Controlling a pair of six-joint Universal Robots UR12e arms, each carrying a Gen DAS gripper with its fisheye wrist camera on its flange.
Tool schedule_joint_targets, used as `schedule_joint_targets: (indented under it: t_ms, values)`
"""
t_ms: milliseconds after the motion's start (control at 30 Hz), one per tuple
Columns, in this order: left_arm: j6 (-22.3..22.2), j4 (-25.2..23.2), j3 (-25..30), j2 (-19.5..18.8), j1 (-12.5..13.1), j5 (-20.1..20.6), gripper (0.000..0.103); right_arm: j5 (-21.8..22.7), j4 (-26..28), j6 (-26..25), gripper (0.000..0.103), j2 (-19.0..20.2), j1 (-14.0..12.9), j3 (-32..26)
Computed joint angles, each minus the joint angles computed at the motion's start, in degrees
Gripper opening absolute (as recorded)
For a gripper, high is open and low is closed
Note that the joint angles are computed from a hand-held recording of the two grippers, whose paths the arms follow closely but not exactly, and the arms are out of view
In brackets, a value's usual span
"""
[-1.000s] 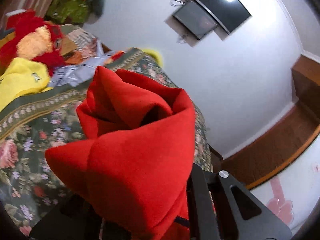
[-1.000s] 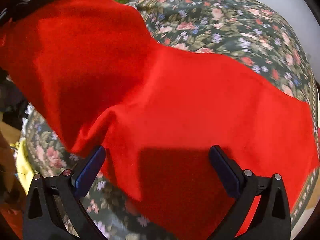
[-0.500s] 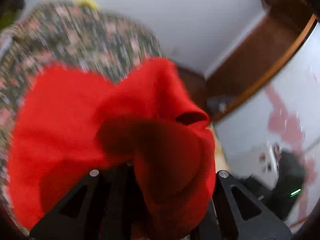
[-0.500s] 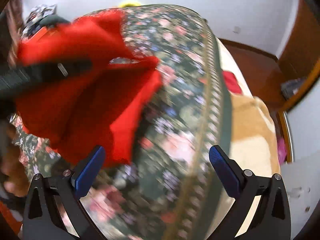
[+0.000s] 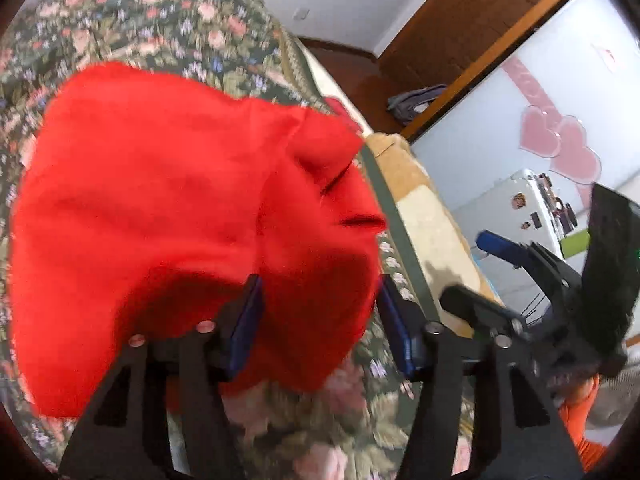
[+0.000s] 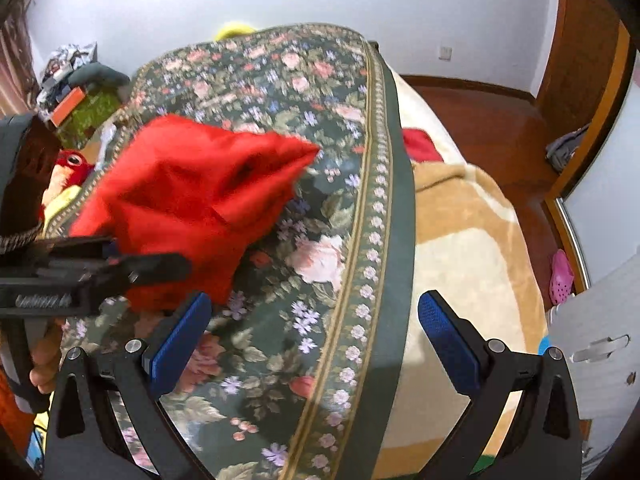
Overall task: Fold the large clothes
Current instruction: 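Lower the red bundle onto the bedspread with both tools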
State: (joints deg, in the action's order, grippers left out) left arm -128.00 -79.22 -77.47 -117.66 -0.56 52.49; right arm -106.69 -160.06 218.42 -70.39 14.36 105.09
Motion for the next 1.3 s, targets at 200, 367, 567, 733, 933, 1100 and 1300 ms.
schedule_joint_targets:
  t_ms: [200,367,567,733,933,1100,1300]
  values:
    - [-2.3,8.0,-1.4,1.7,3.0,-3.9,0.068,-1.0,-2.9,-2.0,0.103,0.2,1.0,-1.3]
    - [-9.2,22.5,-1.8,0.5,4.1,0.5,0.08,0.9,-3.7,-4.1,0.103,2.4,1.3,-4.3]
    - [-8.4,23.6,-0.4,-2.6,4.1,8.1,0.085,6.8,-3.1,-5.1,0.103,5.9,0.6,-7.6]
    - [-9.8,24.3,-0.9,-3.6,5.6,6.4,0.097,16.3,-3.4,0.9,0.103,7.4,-1.6,-6.9]
    - [-11.5,22.7,-0.7,-4.5,6.8,6.3,0.099,18.3,1.7,2.3,0.103,7.6,-2.4,-5.4]
    - [-10.7,22.8,-1.3,-4.0,6.8,6.8,0.099,18.7,0.5,2.9,0.103,6.4,-2.6,-3.3]
    - [-9.7,24.1,-1.2,-3.1,6.3,8.2,0.099,14.4,0.1,1.9,0.103,4.9,-1.7,-2.6]
